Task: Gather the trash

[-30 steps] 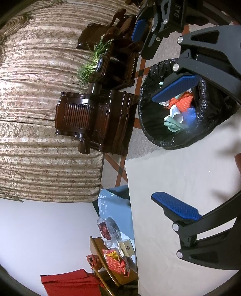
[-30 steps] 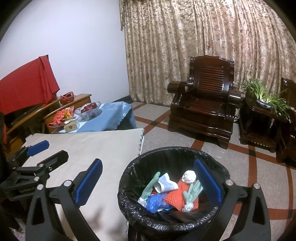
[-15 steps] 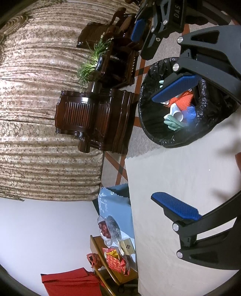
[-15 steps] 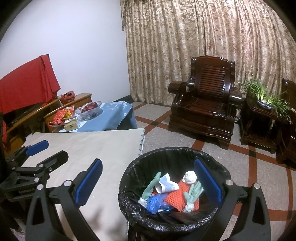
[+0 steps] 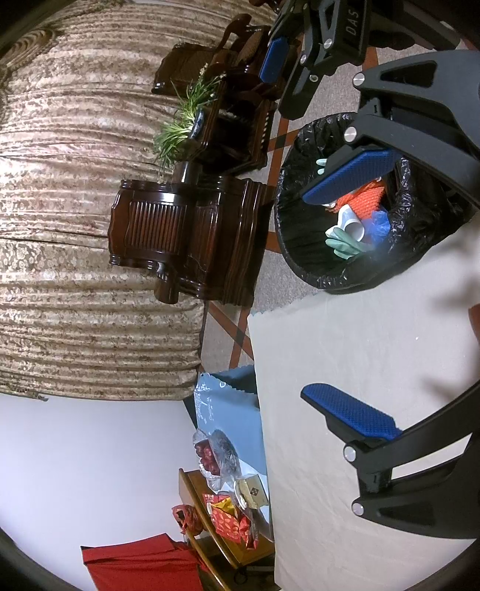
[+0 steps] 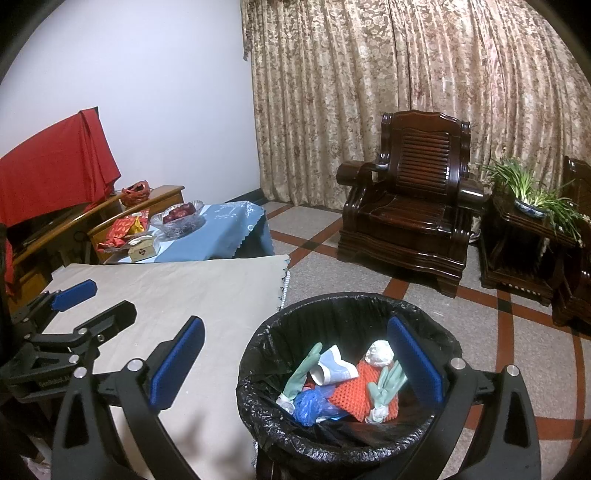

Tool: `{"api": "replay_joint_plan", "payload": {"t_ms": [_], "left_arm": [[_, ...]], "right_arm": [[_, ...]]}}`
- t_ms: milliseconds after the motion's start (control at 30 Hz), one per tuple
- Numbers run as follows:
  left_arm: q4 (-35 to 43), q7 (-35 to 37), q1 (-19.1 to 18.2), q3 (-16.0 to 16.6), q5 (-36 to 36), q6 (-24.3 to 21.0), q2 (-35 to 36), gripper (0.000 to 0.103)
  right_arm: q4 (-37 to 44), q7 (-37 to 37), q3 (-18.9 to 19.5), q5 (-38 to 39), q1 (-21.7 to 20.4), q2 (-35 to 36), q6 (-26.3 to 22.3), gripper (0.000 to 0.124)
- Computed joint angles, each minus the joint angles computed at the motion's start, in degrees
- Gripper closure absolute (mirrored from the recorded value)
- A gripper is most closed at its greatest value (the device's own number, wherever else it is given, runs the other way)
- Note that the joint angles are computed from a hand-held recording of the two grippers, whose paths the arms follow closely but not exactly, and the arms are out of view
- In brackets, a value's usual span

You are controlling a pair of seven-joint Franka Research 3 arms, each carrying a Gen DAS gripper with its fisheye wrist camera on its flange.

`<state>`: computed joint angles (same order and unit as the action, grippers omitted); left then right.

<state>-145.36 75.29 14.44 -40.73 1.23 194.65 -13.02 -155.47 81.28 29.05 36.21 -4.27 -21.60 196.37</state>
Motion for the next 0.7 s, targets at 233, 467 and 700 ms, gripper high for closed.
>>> {"api": "replay_joint_plan", "payload": {"t_ms": [233,467,700], "left_arm": [[0.01,0.00,-0.19,0.21,0.03,-0.07,-0.05,0.008],[0.04,-0.10,0.14,-0.19,0.04,-0.11,-0.13,0.008],[-0.08,-0.59,-0.47,0.66,0.67,-0.32,-0.36,0.008]], "right_arm": [[0.07,-0.31,-0.14,0.22,0.18,0.09,0.03,0.027],[0.08,-0.37,0.13,0.41,0.02,0.07,0.06,0.027],[0.19,-0.48,0.14,0.47,0.01,0.08,-0.11,0.027]]}}
